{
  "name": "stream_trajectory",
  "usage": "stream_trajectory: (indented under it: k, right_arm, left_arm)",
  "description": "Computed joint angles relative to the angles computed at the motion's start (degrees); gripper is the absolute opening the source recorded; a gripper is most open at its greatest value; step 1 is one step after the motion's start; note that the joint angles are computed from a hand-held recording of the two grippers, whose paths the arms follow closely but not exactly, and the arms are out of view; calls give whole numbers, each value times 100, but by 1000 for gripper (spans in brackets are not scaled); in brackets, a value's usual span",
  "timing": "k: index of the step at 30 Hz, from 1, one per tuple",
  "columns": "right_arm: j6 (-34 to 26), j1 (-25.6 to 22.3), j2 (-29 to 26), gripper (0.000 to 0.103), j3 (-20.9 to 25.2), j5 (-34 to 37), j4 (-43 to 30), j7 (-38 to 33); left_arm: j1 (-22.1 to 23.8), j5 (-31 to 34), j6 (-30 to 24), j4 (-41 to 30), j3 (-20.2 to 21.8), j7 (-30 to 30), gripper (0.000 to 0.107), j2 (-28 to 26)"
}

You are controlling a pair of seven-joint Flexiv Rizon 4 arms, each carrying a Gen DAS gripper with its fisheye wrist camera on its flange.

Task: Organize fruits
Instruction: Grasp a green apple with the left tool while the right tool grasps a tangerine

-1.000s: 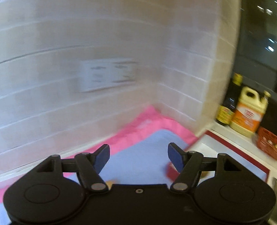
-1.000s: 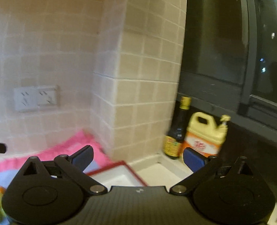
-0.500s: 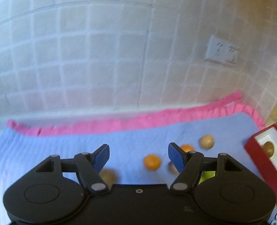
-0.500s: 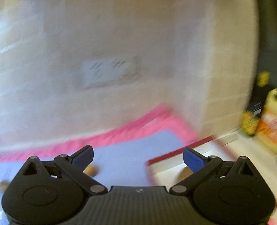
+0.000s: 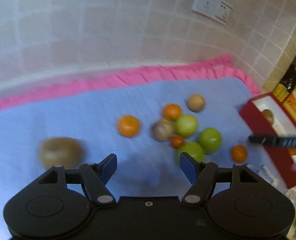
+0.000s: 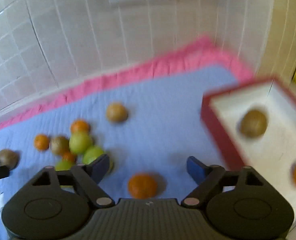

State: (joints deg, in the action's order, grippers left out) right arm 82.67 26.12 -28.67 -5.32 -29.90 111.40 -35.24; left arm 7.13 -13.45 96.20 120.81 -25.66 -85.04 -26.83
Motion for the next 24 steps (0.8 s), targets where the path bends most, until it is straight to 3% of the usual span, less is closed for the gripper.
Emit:
stream_trajectory:
  k: [2, 4, 7, 10, 11, 14, 20, 24]
  right_arm:
    - [-121, -338, -94, 82, 495, 329, -52, -304]
    - [-96, -262, -113, 82, 453, 378, 3, -320]
    - [-20, -238, -196, 81, 465, 468, -49, -409]
    - [-117, -194, -266, 72, 395, 498, -132, -456]
    - [-143, -261, -296, 66, 471, 577, -180, -497]
    - [-136, -577, -420, 62, 834, 950, -335, -706]
    - [-105, -563, -551, 53, 823, 1173, -458, -846]
    - [-102, -572, -638, 50, 857, 1304, -556, -920]
  left_arm:
    - [82, -32, -94, -209, -237, 40, 82, -274]
    - [-276, 95, -272, -532, 85, -188, 82, -456]
    - [-335, -241, -443, -751, -61, 37, 82, -677]
    - [-469, -422, -691, -982, -30, 57, 82, -839]
    - [-510, -478, -735, -1029, -12, 72, 82, -879]
    - [-705, -633, -880, -1190, 154, 56, 75, -1007]
    - [-692, -832, -792, -1241, 58, 105, 70, -1101]
    - [-852, -839, -847, -1338, 217, 85, 70, -1123]
